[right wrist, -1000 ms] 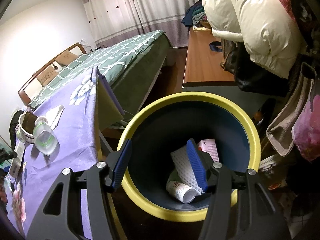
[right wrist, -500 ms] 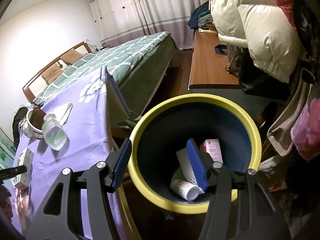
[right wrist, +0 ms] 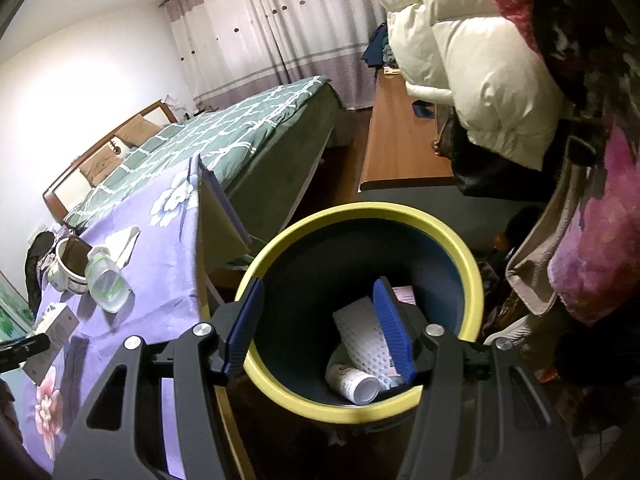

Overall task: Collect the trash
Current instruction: 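Carry the floral box over the yellow bin and open the left gripper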

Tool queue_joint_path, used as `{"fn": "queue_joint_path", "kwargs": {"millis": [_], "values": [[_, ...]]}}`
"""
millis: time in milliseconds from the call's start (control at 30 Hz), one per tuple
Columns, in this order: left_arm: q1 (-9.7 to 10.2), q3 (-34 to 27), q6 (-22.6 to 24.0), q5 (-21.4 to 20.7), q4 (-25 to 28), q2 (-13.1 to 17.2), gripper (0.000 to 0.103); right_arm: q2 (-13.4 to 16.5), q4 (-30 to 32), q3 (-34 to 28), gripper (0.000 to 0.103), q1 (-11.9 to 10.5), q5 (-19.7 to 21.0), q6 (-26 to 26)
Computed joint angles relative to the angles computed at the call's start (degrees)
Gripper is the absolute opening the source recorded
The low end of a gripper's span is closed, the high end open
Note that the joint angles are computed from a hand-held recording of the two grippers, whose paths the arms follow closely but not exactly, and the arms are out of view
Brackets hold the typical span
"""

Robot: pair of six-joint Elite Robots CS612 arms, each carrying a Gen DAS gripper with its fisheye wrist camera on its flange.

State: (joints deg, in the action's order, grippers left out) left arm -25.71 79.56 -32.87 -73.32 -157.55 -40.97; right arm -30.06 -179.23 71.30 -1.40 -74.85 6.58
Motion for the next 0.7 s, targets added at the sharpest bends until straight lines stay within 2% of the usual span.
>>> {"fn": "queue_joint_path", "kwargs": {"millis": [167,300,567,700], "values": [[-1.7,-4.5,5.9,-2.9,-0.9,1.8,0.072,-0.4,-1.0,1.0,0.055,-0.7,-1.1,0.6],[-2.97,-10.1,9.2,-5.0,1.1,4.5,0.072,-1.0,-3.0,2.2,0.055,-1.4,-3.2,1.2],[-4.44,-26.6,15.3,-10.4,10.0,13.3,0.072,-2.2,-4.5,4.8,0.055,-3.0,-7.3,0.5],[-4.93,-34.5,16.9,-12.8,14.3,17.5,0.072,-2.5,-4.5,5.9,0.055,-3.7,-8.3,1.1]]}}
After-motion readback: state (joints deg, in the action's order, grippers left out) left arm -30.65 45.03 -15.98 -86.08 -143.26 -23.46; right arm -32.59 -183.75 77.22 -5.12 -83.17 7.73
